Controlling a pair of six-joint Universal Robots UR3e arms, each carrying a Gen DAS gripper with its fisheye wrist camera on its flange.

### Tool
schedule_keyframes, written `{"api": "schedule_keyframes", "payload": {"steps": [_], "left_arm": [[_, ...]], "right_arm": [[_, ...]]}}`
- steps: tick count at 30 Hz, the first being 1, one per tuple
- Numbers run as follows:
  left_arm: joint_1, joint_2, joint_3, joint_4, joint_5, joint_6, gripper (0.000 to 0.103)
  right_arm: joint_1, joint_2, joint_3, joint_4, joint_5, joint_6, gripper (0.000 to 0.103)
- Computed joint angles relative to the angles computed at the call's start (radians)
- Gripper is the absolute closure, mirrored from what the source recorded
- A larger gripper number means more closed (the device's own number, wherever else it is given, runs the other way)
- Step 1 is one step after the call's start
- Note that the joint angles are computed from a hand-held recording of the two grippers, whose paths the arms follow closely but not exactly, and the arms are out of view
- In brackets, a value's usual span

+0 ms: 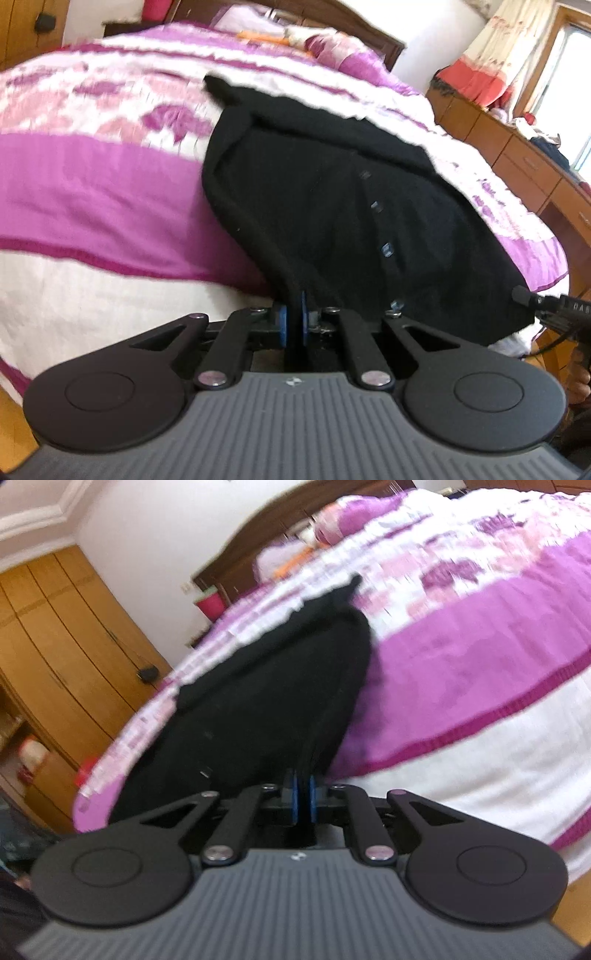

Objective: Fold small clothes

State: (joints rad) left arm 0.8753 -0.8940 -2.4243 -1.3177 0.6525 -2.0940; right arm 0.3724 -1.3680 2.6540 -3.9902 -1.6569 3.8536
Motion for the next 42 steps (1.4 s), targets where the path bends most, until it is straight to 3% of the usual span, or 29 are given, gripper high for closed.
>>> {"api": "schedule_keyframes", "payload": {"steps": [5, 10, 11, 14, 20, 23, 26, 30, 34, 42], "left_arm": [[0.079, 0.068, 0.087, -0.283, -0.086, 0.105, 0.095], [0.117, 0.057, 0.164, -0.427, -0.163, 0.106, 0.095], [0.114, 0.047, 0.171, -0.411, -0.18, 0.068, 0.095], [0.064, -0.004, 0.152, -0.19, -0.216, -0.125, 0.095], [-0.085, -0.257, 0.134, 0.568, -0.21, -0.687, 0.095], [-0.202, -0.472, 0.218, 0.986, -0.141, -0.996, 0.095], [-0.328, -0.652, 0.38, 1.183, -0.021, -1.18, 0.095], [-0.469, -0.857, 0.638, 1.259, 0.128, -1.31, 0.095], [-0.597, -1.066, 0.933, 1.252, 0.294, -1.338, 0.095], [-0.77, -1.564, 1.654, 0.99, 0.569, -1.308, 0.095]], "right_arm": [[0.008, -0.046, -0.024, -0.009, -0.02, 0.018, 0.094], [-0.033, -0.059, -0.039, -0.046, 0.02, 0.067, 0.094], [-0.045, -0.059, -0.042, -0.058, 0.031, 0.083, 0.094], [-0.079, -0.069, -0.076, -0.047, 0.056, 0.124, 0.094], [-0.125, -0.035, -0.198, -0.05, 0.059, 0.157, 0.094], [-0.155, -0.001, -0.29, -0.035, 0.065, 0.169, 0.094], [-0.167, 0.05, -0.411, 0.013, 0.041, 0.154, 0.095], [-0.209, 0.128, -0.591, 0.104, 0.038, 0.129, 0.095], [-0.218, 0.256, -0.828, 0.208, -0.03, 0.078, 0.095], [-0.215, 0.607, -1.422, 0.53, -0.154, -0.079, 0.095]]}}
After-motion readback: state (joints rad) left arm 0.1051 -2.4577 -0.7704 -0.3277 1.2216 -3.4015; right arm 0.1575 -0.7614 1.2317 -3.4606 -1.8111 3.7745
